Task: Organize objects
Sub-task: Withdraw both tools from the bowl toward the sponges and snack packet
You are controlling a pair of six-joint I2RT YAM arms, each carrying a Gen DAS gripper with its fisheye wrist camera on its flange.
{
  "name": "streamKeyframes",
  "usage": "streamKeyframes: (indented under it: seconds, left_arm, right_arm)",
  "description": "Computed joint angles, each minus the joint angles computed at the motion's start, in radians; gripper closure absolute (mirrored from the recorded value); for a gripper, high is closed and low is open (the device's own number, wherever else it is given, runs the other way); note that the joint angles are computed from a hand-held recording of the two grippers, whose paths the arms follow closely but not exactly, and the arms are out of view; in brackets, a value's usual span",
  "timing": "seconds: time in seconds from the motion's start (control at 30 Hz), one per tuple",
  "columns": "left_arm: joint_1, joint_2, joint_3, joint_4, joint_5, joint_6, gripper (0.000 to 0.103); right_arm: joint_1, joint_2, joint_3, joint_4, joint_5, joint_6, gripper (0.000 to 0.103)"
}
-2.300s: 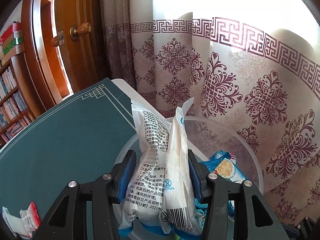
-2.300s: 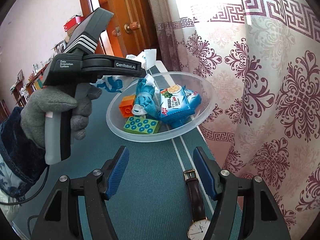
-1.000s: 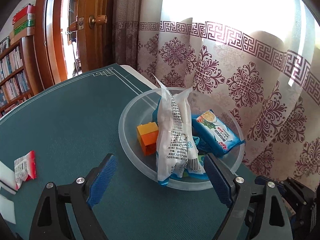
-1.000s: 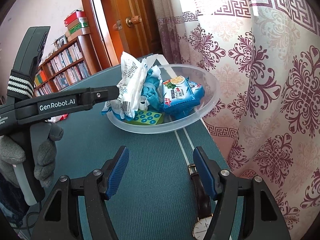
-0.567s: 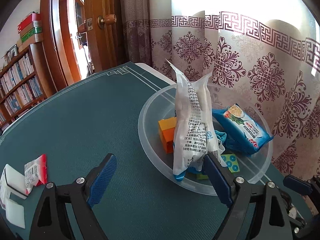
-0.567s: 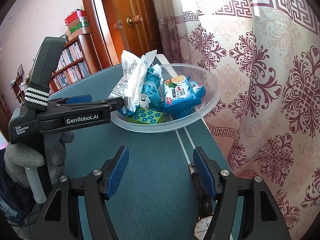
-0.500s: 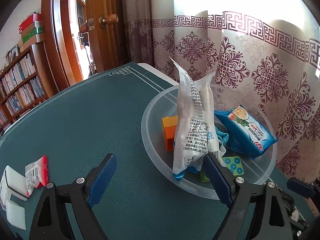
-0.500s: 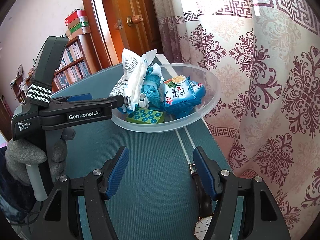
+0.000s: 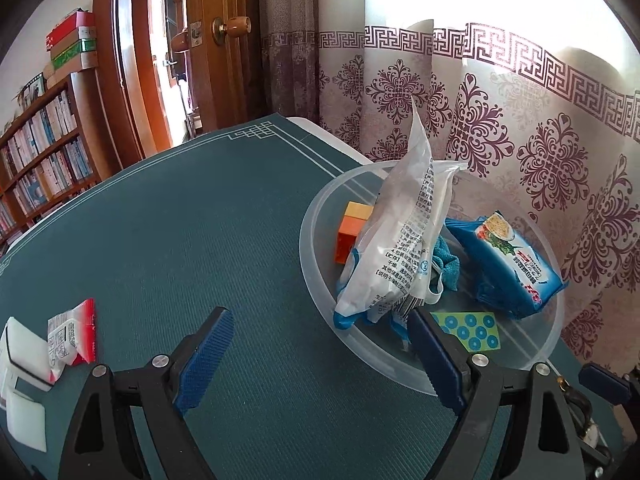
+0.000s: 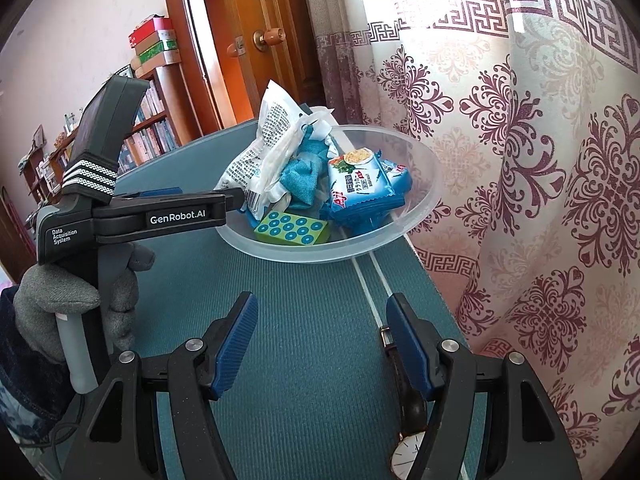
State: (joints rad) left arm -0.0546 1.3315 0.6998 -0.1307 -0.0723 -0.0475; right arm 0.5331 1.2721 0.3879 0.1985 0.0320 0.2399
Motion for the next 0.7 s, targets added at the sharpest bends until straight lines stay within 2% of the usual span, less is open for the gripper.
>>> streamKeyframes:
  seconds: [0.7]
  left_arm:
    - [0.059,-0.345,-0.165,-0.127,0.005,-0.010,0.009]
  right_arm:
    - [0.106,-0.031,0.010,-0.048,0.089,0.029,0.035]
